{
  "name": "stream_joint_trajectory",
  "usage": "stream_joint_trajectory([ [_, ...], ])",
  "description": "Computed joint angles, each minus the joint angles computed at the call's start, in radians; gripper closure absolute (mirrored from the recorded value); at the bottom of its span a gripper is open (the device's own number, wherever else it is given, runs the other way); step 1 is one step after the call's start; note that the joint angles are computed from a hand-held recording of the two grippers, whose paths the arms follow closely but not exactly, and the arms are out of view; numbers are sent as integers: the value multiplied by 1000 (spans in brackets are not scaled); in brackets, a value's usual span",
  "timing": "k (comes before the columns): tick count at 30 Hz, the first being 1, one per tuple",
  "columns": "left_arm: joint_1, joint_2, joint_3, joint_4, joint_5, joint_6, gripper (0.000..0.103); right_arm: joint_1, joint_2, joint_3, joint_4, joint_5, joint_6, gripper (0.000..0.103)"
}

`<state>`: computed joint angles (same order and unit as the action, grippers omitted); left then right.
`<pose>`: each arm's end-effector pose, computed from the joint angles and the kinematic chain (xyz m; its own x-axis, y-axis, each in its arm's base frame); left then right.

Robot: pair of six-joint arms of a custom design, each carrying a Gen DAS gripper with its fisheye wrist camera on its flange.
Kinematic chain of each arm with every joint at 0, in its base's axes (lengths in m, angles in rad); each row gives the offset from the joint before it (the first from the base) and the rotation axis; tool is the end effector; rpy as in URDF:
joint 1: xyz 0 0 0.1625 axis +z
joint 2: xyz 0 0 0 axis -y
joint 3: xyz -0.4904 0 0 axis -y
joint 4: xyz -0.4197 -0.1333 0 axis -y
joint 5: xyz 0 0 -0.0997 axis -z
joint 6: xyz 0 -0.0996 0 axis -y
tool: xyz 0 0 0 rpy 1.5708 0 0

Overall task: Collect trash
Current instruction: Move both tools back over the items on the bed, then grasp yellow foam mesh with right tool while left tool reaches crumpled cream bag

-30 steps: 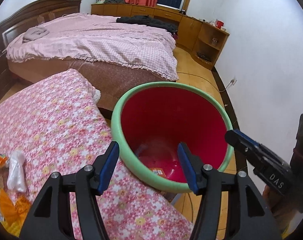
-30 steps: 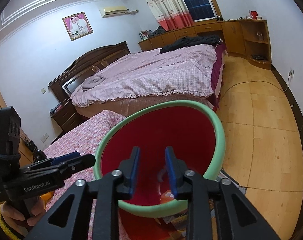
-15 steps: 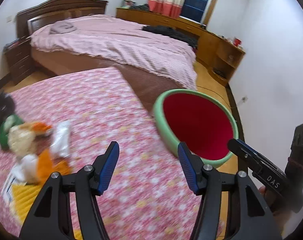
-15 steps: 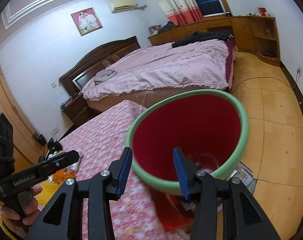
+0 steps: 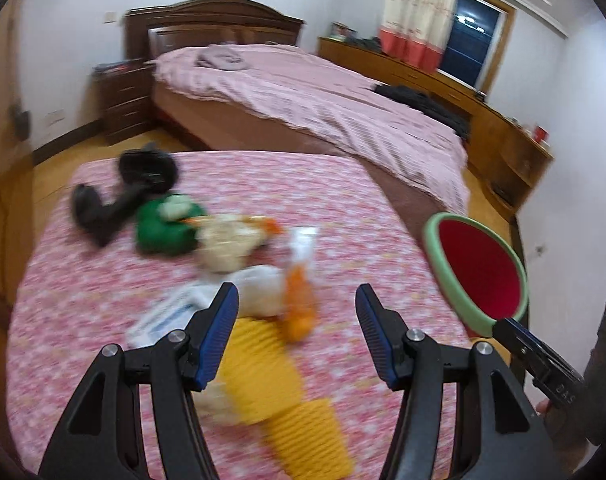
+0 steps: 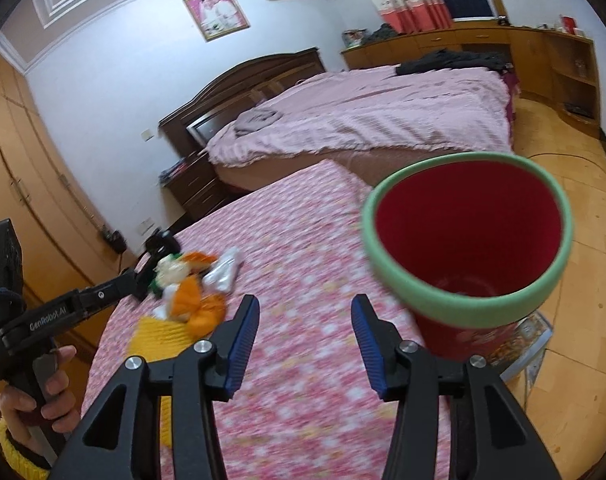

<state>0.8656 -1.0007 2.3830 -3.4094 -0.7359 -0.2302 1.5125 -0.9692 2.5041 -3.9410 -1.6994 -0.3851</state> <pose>-0.1419 -0.4863 0.1470 -0.8365 0.0255 -0.5473 0.4016 0.7081 -0.5808 0.0951 -0.4390 0.1550 -0.9271 -0.1101 0.3583 -0.3336 0.6781 -0.6549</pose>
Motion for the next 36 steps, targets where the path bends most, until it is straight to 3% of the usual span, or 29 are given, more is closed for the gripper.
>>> stream_joint_trajectory([
  [6,12,-100,67,99,125,-84,42,53,65,0,-22,-20,1,49],
  [14,77,-147,153,11,138,-102,42,130,148,-27,-20,-70,-6,49],
  [25,158,-153,197,-82,82,-105,42,198,232,-83,33,-117,-13,48],
  [30,195,-140,196,-110,44,-98,42,208,244,-113,96,-101,-3,48],
  [36,212,-126,197,-136,20,-85,42,232,282,-140,143,-123,-40,48],
])
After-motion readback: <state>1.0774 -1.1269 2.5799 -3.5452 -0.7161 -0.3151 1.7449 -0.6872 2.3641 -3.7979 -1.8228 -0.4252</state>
